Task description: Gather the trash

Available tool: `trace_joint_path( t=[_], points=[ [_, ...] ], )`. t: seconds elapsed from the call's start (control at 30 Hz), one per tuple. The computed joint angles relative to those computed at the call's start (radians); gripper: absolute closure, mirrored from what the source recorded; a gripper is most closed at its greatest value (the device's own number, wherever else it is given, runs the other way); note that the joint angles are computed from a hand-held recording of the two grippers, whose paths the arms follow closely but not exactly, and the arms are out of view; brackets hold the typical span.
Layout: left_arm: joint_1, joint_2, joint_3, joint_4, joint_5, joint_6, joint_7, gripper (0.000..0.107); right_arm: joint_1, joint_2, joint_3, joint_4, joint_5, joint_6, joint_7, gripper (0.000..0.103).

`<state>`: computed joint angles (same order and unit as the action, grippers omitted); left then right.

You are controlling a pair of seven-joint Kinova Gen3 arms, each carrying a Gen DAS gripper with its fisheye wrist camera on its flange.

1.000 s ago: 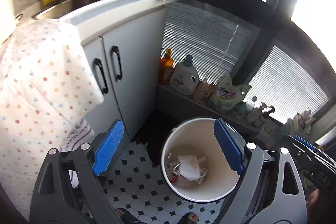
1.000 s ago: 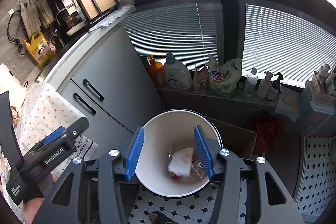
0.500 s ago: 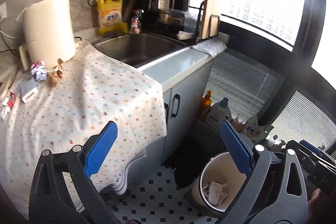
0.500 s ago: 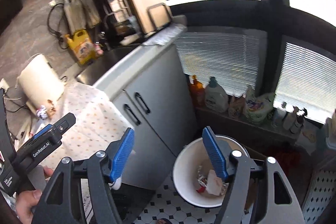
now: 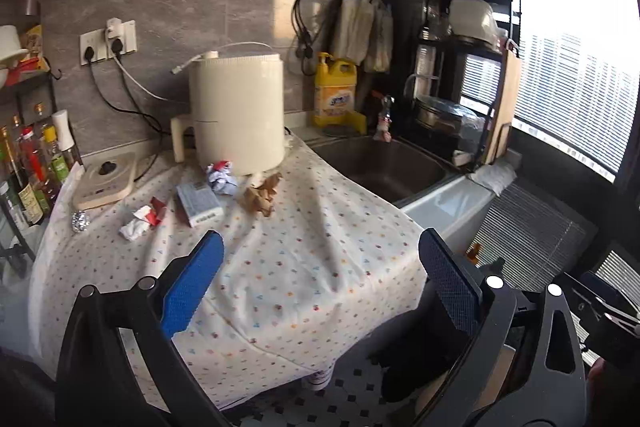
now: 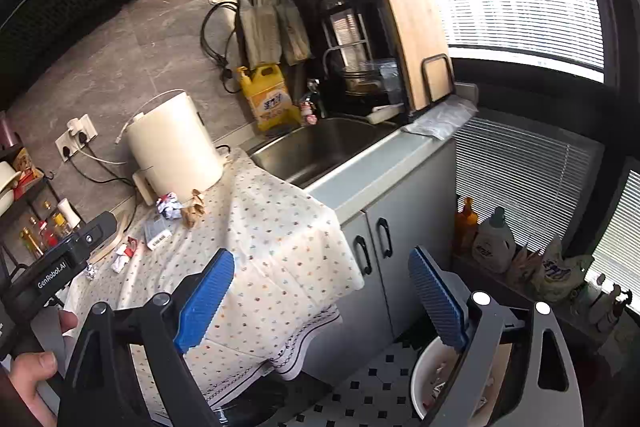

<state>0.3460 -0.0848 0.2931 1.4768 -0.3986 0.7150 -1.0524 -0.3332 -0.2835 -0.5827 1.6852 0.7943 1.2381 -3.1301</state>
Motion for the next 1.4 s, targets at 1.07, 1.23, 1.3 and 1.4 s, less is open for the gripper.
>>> trace_joint_path(
  t=[1.07, 1.23, 1.3, 1.4],
  points=[
    [-0.309, 0.038, -0.253, 0.001, 0.317, -0.088, -0.270, 0.011, -0.374, 0.461, 0.292, -0.453, 0.107, -0.096, 0.224, 0.008],
    [-0.349, 0.127, -0.276, -0.056, 0.499, -0.107, -0.453, 0.011, -0.401, 0.543, 0.366, -0.557, 0.065, -0.077, 0.264, 0.008],
    [-0.371, 0.164, -0.271, -0.088, 0.562, -0.100, -0.523, 0.011, -0.414, 0.578, 0.395, -0.603, 0.052, -0.064, 0.278, 0.008],
    [-0.405, 0.225, -0.253, -0.142, 0.642, -0.082, -0.612, 0.011, -0.433, 0.631, 0.438, -0.671, 0.031, -0.041, 0.301, 0.008]
  ],
)
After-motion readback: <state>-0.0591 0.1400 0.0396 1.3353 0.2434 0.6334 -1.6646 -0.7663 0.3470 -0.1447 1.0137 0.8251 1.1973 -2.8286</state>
